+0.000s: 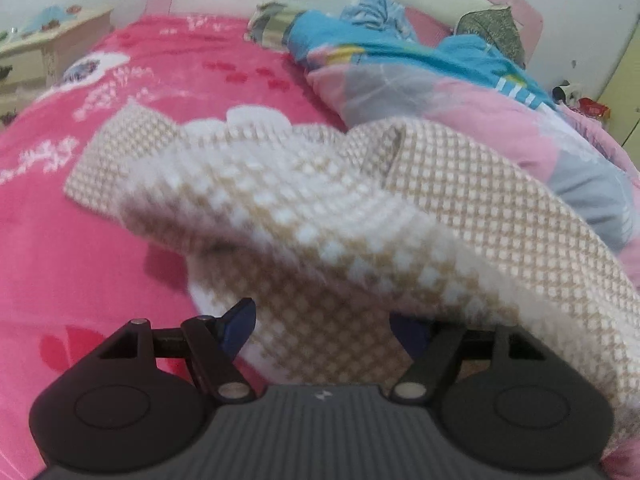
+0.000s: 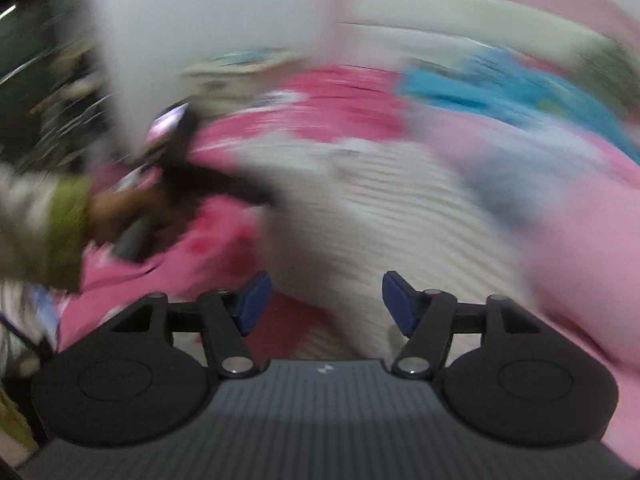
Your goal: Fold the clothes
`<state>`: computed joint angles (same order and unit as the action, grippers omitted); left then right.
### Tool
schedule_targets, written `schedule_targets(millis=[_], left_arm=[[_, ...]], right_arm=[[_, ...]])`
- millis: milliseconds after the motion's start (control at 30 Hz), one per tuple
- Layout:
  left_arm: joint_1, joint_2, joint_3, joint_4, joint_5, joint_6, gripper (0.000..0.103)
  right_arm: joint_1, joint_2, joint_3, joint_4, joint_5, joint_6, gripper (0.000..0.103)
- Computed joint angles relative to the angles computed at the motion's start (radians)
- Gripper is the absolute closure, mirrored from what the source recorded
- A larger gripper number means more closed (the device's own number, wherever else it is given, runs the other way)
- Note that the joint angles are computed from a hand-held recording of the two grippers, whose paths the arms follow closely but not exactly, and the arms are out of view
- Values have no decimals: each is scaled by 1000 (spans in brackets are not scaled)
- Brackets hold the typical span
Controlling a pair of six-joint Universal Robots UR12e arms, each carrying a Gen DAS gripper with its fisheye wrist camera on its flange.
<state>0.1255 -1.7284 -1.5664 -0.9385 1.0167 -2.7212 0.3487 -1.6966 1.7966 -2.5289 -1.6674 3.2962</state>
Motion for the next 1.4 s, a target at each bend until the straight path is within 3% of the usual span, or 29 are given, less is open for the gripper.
schedule_targets(millis=[67, 133, 267, 367, 433, 467, 500, 533, 567, 667, 800, 967, 1100, 1200, 1300, 1400], left_arm=[[3, 1, 2, 1, 25, 51, 23], [10, 6, -3, -2, 55, 124, 20], [25, 18, -22, 4, 119, 269, 19], [42, 30, -44, 13, 138, 316, 19], [50, 39, -64, 42, 142, 332, 14], [52, 44, -77, 68, 144, 342, 13], [52, 47, -88, 91, 143, 358, 12], [50, 49, -96, 110, 142, 376, 12], [48, 50, -103, 130, 141, 394, 12], [32, 49, -117, 196, 118, 453, 12], [-1, 35, -110, 271, 75, 484, 12], [-44, 17, -88, 304, 50, 504, 17], [-79, 17, -80, 277, 68, 541, 27], [-106, 17, -94, 320, 128, 512, 44], [-125, 19, -99, 329, 173, 453, 45], [-120, 42, -122, 319, 112, 432, 44]], right_arm=[[8, 69, -8, -55, 91, -96, 30], [26, 142, -27, -75, 111, -230, 30], [61, 279, -75, -151, -28, -485, 28], [61, 346, -95, -179, -109, -603, 27], [57, 368, -106, -174, -178, -603, 36], [56, 379, -112, -171, -213, -602, 55], [53, 381, -120, -153, -242, -574, 79], [46, 375, -131, -124, -249, -510, 91], [38, 368, -142, -92, -254, -445, 94], [21, 332, -145, -107, -255, -296, 96], [-59, 250, -135, -121, -35, 59, 96], [-168, 174, -69, -244, 209, 368, 96], [-179, 176, -51, -340, 300, 468, 96], [-180, 158, -23, -407, 348, 528, 96], [-188, 110, 4, -423, 391, 556, 96], [-193, 84, 26, -461, 418, 618, 96]])
